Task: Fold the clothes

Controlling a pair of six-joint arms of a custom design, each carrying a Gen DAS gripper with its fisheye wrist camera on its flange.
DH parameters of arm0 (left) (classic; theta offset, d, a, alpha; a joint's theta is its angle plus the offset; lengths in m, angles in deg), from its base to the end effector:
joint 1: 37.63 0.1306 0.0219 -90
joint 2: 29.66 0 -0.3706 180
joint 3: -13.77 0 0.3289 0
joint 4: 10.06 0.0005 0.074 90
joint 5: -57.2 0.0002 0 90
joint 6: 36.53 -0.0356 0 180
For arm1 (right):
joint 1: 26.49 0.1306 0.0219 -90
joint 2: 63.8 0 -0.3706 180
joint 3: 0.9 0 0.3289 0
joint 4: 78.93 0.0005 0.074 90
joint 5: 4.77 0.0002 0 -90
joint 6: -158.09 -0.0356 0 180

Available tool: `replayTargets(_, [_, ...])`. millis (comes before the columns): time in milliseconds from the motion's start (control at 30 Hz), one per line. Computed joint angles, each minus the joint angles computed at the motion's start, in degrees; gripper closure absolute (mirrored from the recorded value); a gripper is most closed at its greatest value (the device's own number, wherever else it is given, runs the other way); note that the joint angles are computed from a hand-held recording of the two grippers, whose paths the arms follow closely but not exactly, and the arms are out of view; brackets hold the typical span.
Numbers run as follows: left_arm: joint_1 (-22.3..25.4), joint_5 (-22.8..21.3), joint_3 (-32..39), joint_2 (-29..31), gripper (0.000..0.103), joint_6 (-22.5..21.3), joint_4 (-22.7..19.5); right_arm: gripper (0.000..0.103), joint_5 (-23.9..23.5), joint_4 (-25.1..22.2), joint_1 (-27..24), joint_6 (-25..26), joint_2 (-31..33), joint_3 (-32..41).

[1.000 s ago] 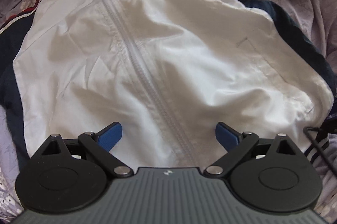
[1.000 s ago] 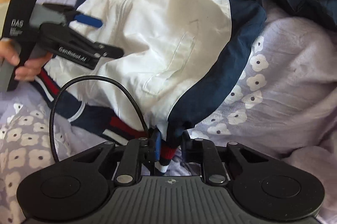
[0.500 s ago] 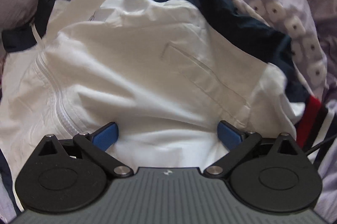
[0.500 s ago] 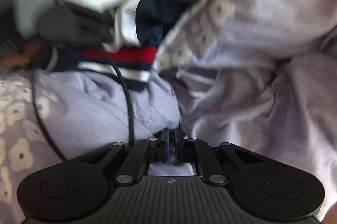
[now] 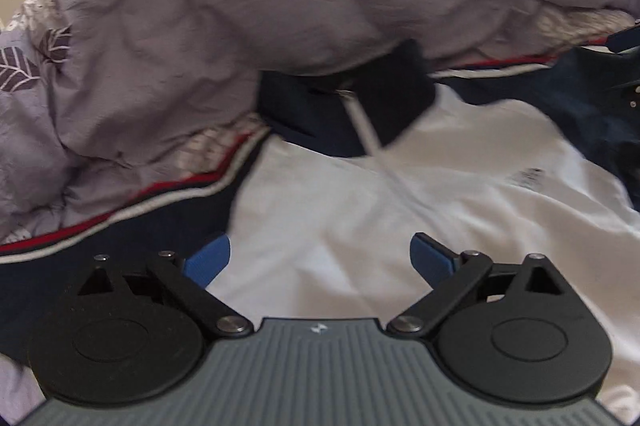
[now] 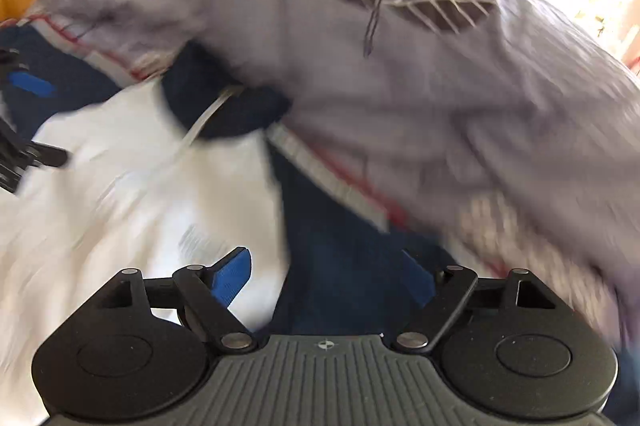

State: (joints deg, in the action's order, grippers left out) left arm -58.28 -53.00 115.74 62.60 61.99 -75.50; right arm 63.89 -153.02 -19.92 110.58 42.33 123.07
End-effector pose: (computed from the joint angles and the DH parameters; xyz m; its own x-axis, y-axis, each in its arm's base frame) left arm 0.3981 -0.1374 0.4675 -0.7868 0.1480 -0.5992 0.0328 0.9795 0.1988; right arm 0.4926 0.0693 0.4982 -0.4014 -0.6795 -0.6141 -0.7846 0.6010 -0.1522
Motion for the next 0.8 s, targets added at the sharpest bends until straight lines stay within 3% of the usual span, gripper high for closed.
replayTargets(100, [4.2, 1.6, 0.5, 2.8, 0.006, -1.5, 2.1, 0.046, -1.2, 5.7, 4.6, -4.1, 5.5, 1.3])
replayTargets(167, [4.9, 0.4, 0.4, 4.9, 0.005, -1.6, 4.7, 0.05, -1.3, 11.2, 7.7, -6.2, 6.2, -2.8])
replayTargets(200, [4.5, -2.1, -1.6, 5.0, 0.007, -1.9, 8.7, 0.051, -0.9, 14.2, 9.0, -7.5, 6.5, -4.8])
replayTargets(233, [4.1, -5.2, -3.4, 5.4, 0.006, -2.6, 12.7, 0.051, 0.9, 17.9, 10.4, -9.7, 6.7, -6.9])
replayTargets(333, [4.0, -13.8, -2.4, 11.0, 0.004, -2.4, 15.1, 0.045, 7.9, 27.4, 12.6, -19.6, 9.6, -9.0])
replayTargets(433, [5.7, -14.3, -2.7, 14.0, 0.0, 0.6, 18.3, 0.037, 11.1, 32.0, 13.4, -26.0, 13.1, -7.5])
replayTargets(500, [7.0, -12.2, -2.5, 14.6, 0.0, 3.3, 19.1, 0.033, 12.7, 34.2, 14.0, -27.0, 13.4, -8.1])
replayTargets(567, [7.8, -10.5, -1.0, 14.7, 0.0, 5.5, 16.8, 0.033, 12.8, 35.4, 14.0, -26.9, 12.3, -9.6])
replayTargets(633, [8.3, -9.5, -1.1, 13.5, 0.001, 6.3, 15.6, 0.033, 11.0, 35.0, 13.2, -25.4, 10.1, -11.4])
replayTargets(800, [8.4, -8.4, -7.2, 7.0, 0.002, 7.2, 17.5, 0.032, 6.6, 37.5, 10.1, -21.3, 1.7, -20.4])
